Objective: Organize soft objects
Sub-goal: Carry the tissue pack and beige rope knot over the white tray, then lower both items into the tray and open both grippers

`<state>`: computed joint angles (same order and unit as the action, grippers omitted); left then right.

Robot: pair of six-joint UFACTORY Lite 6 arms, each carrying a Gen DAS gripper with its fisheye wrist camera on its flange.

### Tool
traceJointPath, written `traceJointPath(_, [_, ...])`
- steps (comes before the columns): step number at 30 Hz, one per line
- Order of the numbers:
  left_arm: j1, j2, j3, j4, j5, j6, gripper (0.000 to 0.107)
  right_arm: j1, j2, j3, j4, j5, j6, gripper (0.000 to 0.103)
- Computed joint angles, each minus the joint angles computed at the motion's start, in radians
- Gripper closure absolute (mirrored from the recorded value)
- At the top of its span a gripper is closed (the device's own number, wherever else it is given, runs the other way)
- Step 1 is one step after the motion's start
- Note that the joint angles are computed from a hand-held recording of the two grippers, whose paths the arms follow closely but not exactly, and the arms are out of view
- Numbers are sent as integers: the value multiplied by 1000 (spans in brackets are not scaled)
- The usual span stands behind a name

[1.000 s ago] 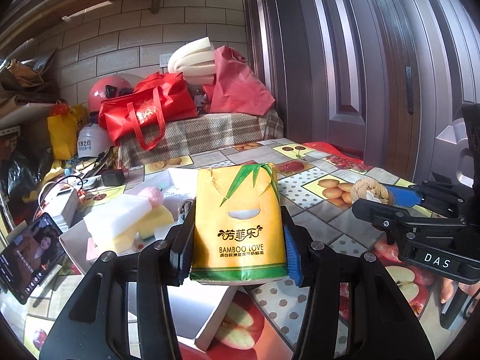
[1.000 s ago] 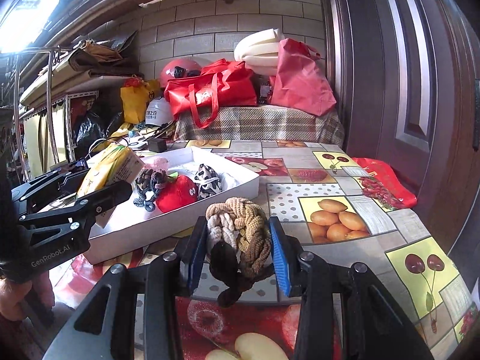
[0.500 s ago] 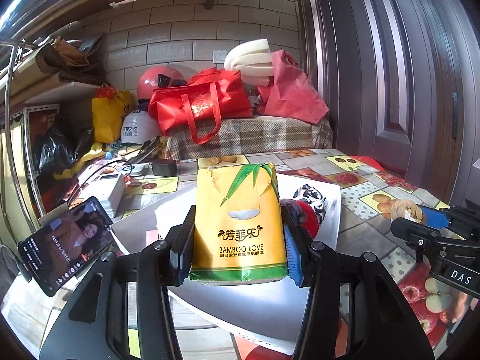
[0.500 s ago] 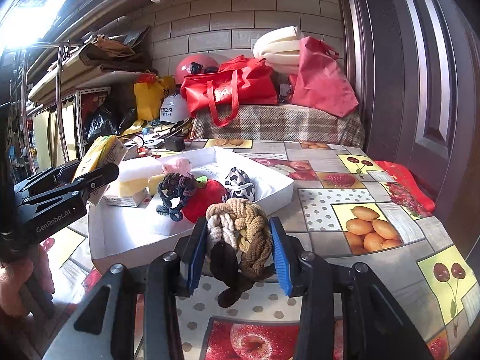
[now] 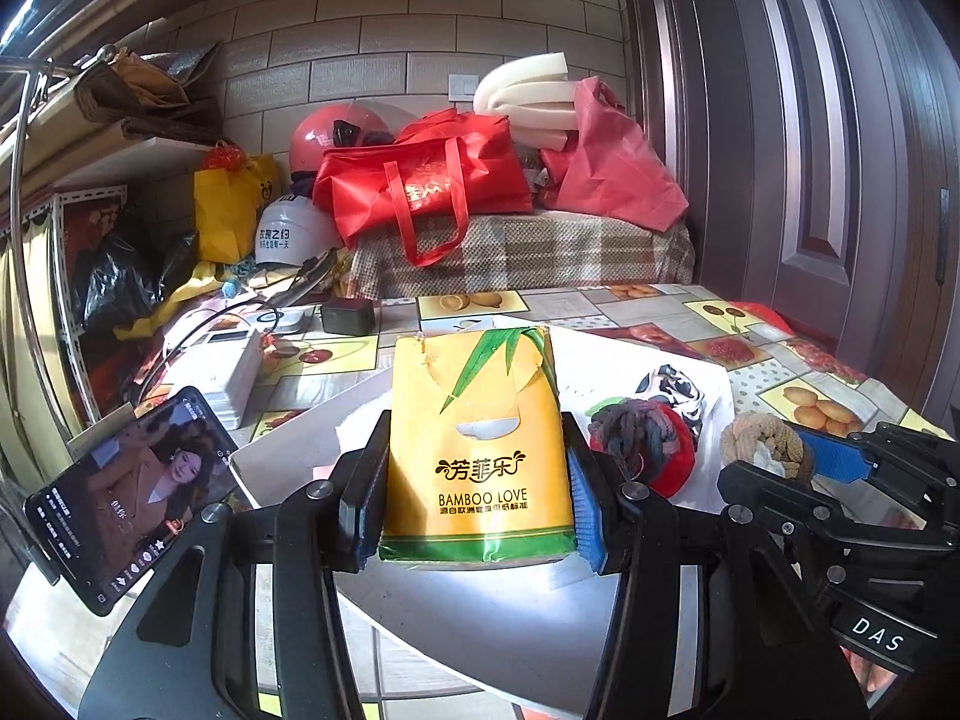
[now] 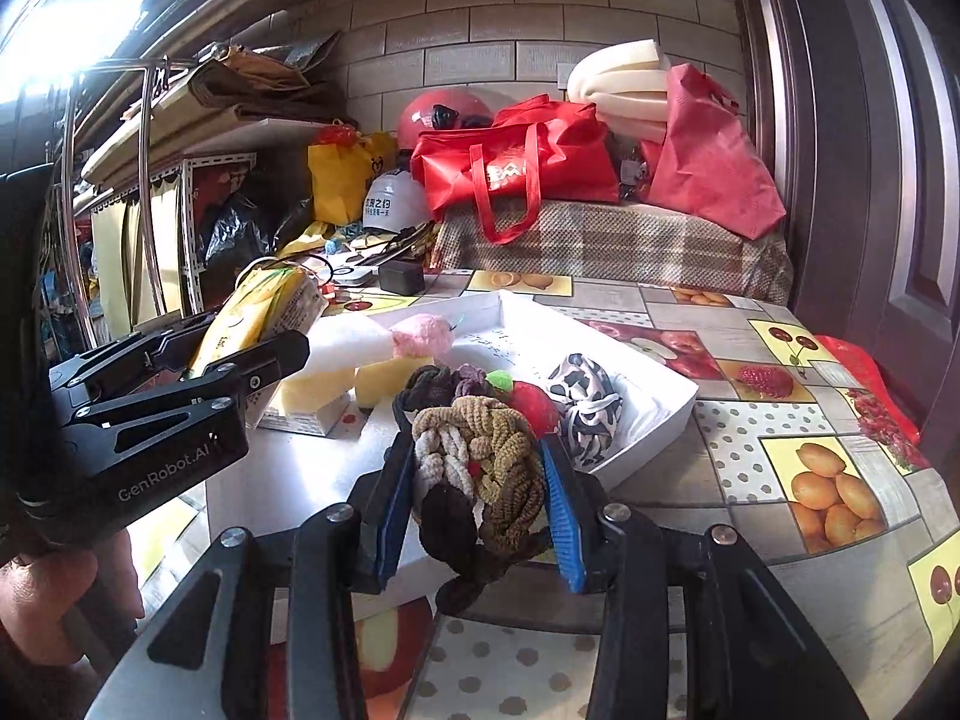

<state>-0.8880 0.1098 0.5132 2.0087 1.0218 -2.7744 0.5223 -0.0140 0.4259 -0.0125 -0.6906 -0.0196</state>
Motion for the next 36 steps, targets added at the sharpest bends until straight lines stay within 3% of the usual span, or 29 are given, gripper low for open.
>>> traceJointPath(10, [100, 23, 35, 87, -55, -14, 57, 8, 247, 296, -78, 170, 97, 62])
traceJointPath(15, [115, 34, 50, 110, -76, -9, 57, 3, 347, 429, 10, 221, 31, 62])
traceJointPath(18, [129, 42, 64, 125, -92, -3, 57, -8, 388, 485, 89, 221, -31, 62])
traceJointPath(21, [158, 49, 78, 149, -120, -8, 57, -40, 406, 512, 41, 236, 42, 62])
traceJointPath(23, [178, 53, 89, 162, -147, -14, 57, -52, 394, 495, 9, 218, 84, 61])
traceJointPath(29, [177, 58, 93, 151, -142, -8, 53, -15, 353, 435, 127, 139, -30, 59])
traceJointPath(32, [171, 58, 91, 137, -124, -6, 39, -3, 343, 418, 169, 108, -70, 49])
traceJointPath(34, [165, 52, 78, 125, -99, -19, 22, -5, 338, 411, 190, 91, -78, 19])
traceJointPath(36, [165, 43, 66, 125, -91, -34, 16, -19, 338, 411, 186, 90, -51, 7])
